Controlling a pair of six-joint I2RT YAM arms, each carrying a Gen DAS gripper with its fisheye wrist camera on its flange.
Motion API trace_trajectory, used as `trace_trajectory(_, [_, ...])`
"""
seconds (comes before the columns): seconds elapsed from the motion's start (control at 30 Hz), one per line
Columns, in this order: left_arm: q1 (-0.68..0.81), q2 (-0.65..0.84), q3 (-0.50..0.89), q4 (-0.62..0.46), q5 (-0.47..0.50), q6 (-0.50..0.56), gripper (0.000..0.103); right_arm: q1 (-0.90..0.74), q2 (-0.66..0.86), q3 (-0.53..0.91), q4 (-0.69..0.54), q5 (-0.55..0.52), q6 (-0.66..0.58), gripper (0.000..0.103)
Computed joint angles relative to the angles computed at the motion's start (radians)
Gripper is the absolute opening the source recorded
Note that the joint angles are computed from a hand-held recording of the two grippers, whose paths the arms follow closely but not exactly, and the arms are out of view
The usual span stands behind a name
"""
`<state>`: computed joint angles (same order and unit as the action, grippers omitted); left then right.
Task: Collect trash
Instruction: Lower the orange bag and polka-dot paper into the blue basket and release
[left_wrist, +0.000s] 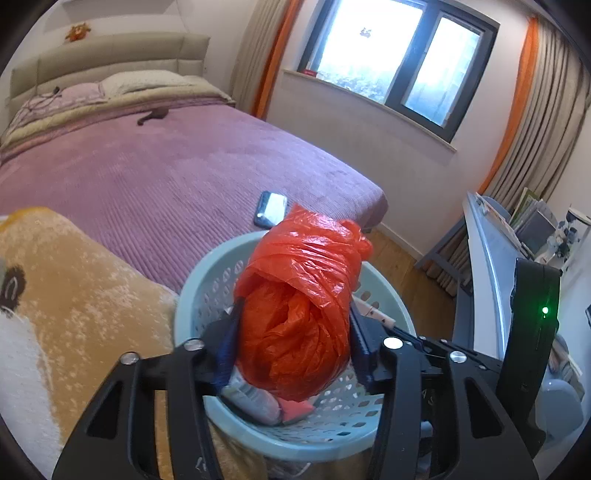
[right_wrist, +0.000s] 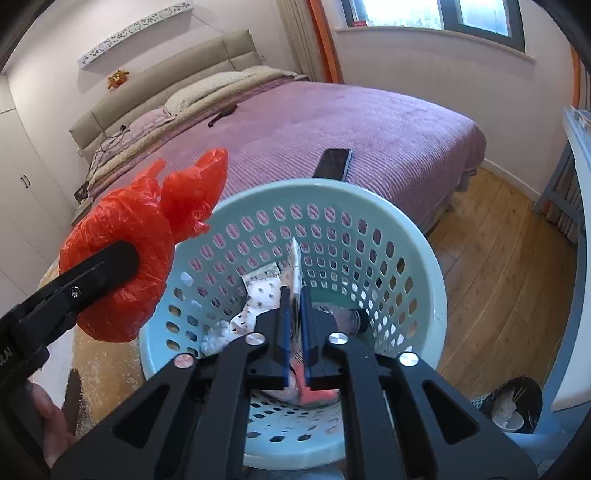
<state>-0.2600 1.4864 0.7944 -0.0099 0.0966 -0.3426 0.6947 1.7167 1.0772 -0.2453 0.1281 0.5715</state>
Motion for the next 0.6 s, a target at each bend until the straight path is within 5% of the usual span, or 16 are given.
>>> trace_trajectory(0.03, [0.004, 0.003, -0.004, 0.005, 0.013, -0.001, 0.054, -0.004, 0.002, 0.0, -0.002, -0.003, 0.001, 0.013])
trace_trajectory(0.17, [0.014, -0.001, -0.031, 0.021, 0.048, -0.016, 0.063, -0.01, -0.025, -0.039, 0.003, 0.043, 0.038, 0.055])
trace_trajectory(0.3, [0.046, -0.041, -0.073, 0.041, 0.096, -0.027, 0.077, -0.022, -0.055, -0.071, 0.018, 0.027, 0.051, 0.055])
trace_trajectory(0.6, [0.119, -0.262, -0.18, -0.008, 0.156, -0.006, 0.08, 0.034, -0.098, -0.048, -0.001, 0.037, 0.047, 0.055])
